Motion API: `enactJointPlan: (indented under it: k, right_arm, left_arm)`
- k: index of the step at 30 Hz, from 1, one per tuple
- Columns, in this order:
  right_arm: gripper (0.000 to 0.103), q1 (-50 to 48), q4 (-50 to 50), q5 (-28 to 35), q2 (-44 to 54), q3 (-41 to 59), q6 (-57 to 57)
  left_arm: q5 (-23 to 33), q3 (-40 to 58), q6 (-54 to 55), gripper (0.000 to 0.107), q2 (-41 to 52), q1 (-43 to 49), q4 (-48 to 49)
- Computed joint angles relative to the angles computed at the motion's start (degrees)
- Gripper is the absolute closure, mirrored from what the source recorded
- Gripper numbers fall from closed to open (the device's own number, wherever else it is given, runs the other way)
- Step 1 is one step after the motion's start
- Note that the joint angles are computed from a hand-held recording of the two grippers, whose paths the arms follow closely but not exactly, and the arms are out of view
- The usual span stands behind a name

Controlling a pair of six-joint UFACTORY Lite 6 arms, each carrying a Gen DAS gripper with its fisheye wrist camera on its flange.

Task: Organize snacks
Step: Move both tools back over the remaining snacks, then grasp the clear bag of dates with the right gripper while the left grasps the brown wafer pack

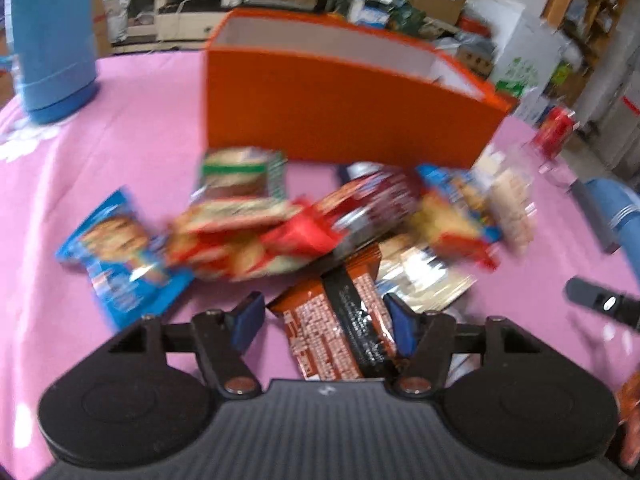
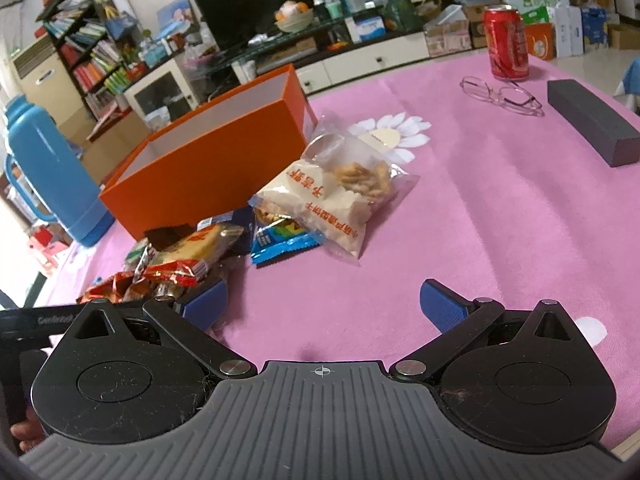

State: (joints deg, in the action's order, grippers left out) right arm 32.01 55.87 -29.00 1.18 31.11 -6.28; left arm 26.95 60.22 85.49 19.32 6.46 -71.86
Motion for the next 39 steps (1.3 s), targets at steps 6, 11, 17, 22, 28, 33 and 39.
enactJointPlan:
  k: [6,11,17,22,28,33,39]
  right_arm:
    - [0.012,2.48,4.82,0.86,4.09,4.00,-8.33]
    - [0.012,6.96,-3.39,1.04,8.11,8.10,-8.06]
    - [0.012,13.53,12.37,0.46,19.68,21.66,-32.13]
    - [0.041,15.15,21.76,-0.71,27.54,30.66,-44.47]
    - [0.062,13.44,23.93,0.91,26.56,29.25,-42.37]
    - [0.061,12.11,25.65,0.61,18.08,19.17,-36.38]
    - [0.046,13.04,22.67,-0.74,13.24,12.79,-33.59]
  left_arm:
    - [0.78,-4.04,6.24,0.043,-3.06,6.43,1.46]
    - [6.29,-7.62,11.97,0.029,-6.77,11.44,-4.32]
    - [5.84,-9.32,15.69,0.028,-7.51,10.99,-6.28]
    - [6.32,-8.98,16.17,0.028,-6.22,10.83,-6.10]
    - [5.58,-9.25,16.91,0.028,-5.98,10.37,-6.33]
    - [4.58,-9.86,17.10,0.025,-6.25,9.53,-5.87]
    - [1.09,-11.14,18.74,0.025,-6.62,7.12,-7.96]
